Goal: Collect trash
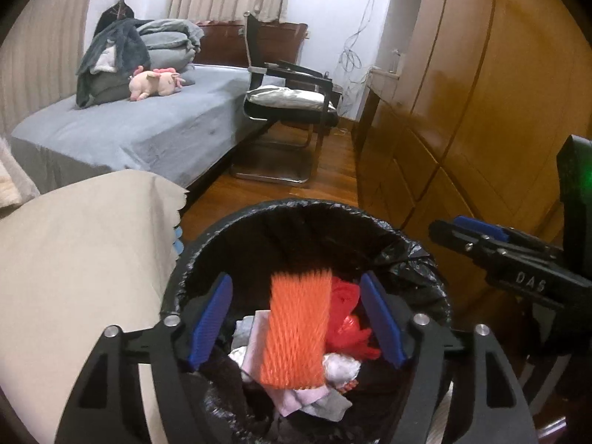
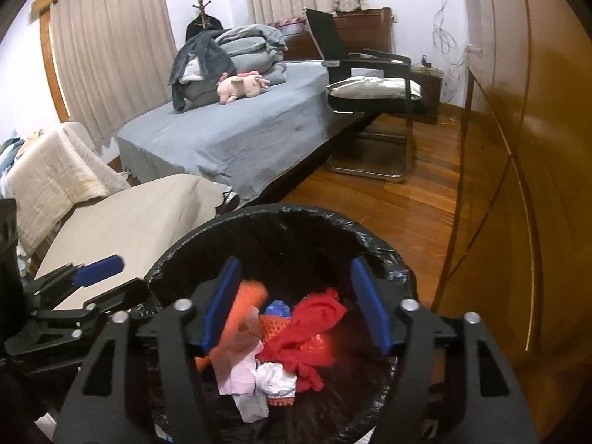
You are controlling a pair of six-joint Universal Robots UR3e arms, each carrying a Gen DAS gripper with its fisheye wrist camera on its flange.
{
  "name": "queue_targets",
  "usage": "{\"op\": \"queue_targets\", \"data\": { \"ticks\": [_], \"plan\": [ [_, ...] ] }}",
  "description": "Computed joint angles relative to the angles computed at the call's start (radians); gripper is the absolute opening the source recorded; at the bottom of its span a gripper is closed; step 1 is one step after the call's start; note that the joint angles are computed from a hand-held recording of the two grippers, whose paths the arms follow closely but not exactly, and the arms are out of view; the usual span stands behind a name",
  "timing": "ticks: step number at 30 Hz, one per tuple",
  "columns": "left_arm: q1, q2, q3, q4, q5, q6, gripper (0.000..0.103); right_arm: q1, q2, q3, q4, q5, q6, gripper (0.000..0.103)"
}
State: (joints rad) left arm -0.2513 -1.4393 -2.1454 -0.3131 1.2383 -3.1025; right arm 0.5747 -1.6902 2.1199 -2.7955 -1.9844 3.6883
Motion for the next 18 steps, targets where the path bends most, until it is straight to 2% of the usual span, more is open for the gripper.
{"op": "queue_targets", "data": {
  "ticks": [2, 3, 7, 18],
  "plan": [
    [0.02, 0.048, -0.028, -0.012, 0.012, 0.008, 0.083, 0.021, -0.002, -0.011, 0.011, -0.03, 0.011, 0.088],
    [0.026, 0.058, -0.031, -0.017, 0.016, 0.011, 0.083, 0.03, -0.002, -0.018, 0.017, -0.039, 0.013, 0.091],
    [0.078, 0.174, -0.058, -0.102, 0.032, 0.024, 0.094, 0.06, -0.014, -0.057, 0.051, -0.036, 0.004, 0.095],
    [0.264, 0.528, -0.055, -0.433, -0.004, 0.064, 0.097, 0.231, 0.048, -0.288, 0.183, -0.081, 0.035, 0.098]
  ]
}}
